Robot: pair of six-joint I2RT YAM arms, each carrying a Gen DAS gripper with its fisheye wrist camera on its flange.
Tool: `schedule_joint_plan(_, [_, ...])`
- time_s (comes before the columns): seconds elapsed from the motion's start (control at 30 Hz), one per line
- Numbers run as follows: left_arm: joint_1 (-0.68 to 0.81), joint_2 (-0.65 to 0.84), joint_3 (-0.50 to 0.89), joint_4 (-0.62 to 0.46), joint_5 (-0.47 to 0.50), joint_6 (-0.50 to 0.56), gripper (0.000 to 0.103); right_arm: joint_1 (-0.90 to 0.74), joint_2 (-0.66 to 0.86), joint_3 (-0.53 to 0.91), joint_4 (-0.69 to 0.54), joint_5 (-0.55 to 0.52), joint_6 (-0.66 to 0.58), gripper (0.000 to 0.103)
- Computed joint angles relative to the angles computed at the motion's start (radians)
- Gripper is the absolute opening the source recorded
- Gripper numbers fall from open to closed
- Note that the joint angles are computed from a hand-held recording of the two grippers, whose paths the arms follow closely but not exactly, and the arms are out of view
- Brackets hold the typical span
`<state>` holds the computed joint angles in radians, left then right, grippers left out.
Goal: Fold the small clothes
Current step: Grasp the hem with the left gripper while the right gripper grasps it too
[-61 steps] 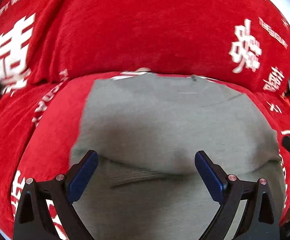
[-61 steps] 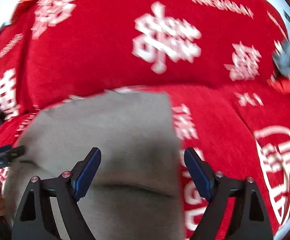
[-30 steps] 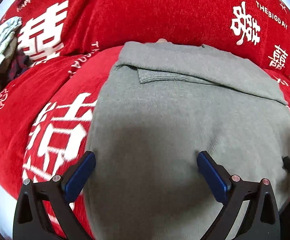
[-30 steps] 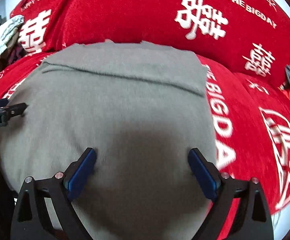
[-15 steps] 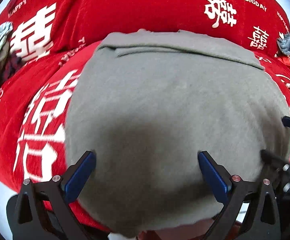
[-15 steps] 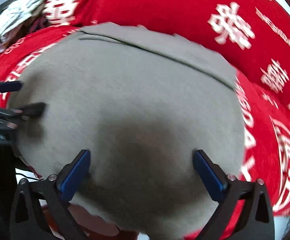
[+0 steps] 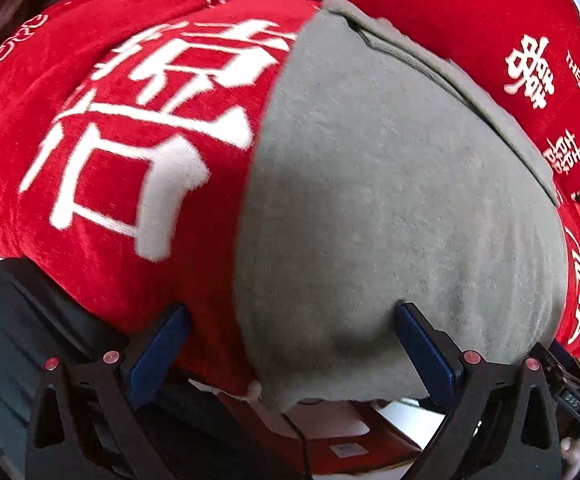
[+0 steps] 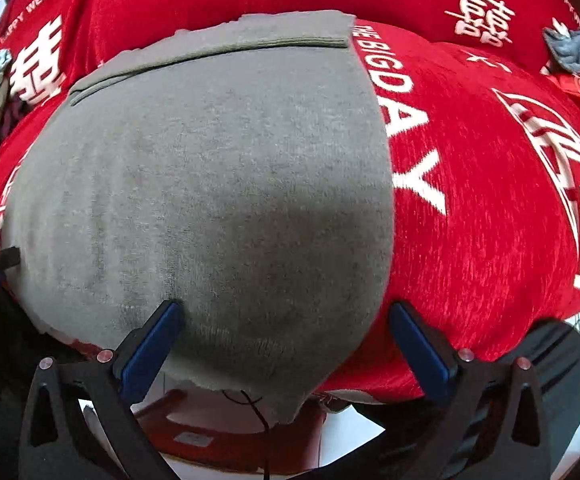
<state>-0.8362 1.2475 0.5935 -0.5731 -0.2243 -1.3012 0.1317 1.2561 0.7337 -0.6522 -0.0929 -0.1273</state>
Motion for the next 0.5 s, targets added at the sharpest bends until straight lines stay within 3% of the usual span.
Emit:
schedule_joint_plan(0.1, [-0.049,0.091,0.075,-0.029,-0.011,0.002,0.102,0.053,-0.026,-0.023,0.015,0.044,0.013,0.102])
schedule_joint_plan(0.17, [-0.090,0.149,0.131,-0.058,-0.032,-0.018,0.099,0.091,-0.054,-0.038,0.023,0.065,0.010,0.094])
schedule_joint_plan(0.2, [-0.108,0.167,0.154,-0.076,-0.050,-0.030,0.093,0.096,-0.078,-0.051,0.024,0.064,0.002,0.089])
schedule_joint_plan(0.23, [-0.120,0.165,0.164,-0.078,-0.056,-0.035,0.078,0.106,-0.099,-0.055,0.021,0.059,-0.003,0.074])
schedule_joint_plan(0.27, [-0.135,0.157,0.174,-0.083,-0.066,-0.040,0.072,0.110,-0.125,-0.054,0.014,0.045,-0.010,0.053])
schedule_joint_plan(0.3, [-0.150,0.161,0.193,-0.104,-0.084,-0.051,0.056,0.108,-0.138,-0.050,0.005,0.035,-0.012,0.041])
schedule_joint_plan(0.33, [-0.163,0.170,0.215,-0.134,-0.102,-0.055,0.038,0.089,-0.140,-0.036,-0.009,0.002,-0.019,0.019])
schedule_joint_plan(0.37, [-0.172,0.160,0.221,-0.140,-0.115,-0.042,0.021,0.060,-0.131,-0.020,-0.023,-0.043,-0.020,0.017])
schedule_joint_plan(0.4, [-0.169,0.132,0.210,-0.123,-0.107,-0.024,0.015,0.024,-0.122,-0.009,-0.030,-0.097,-0.020,0.017])
schedule_joint_plan(0.5, [-0.143,0.061,0.173,-0.081,-0.097,0.008,0.015,-0.118,-0.124,0.020,-0.063,-0.288,-0.064,0.015])
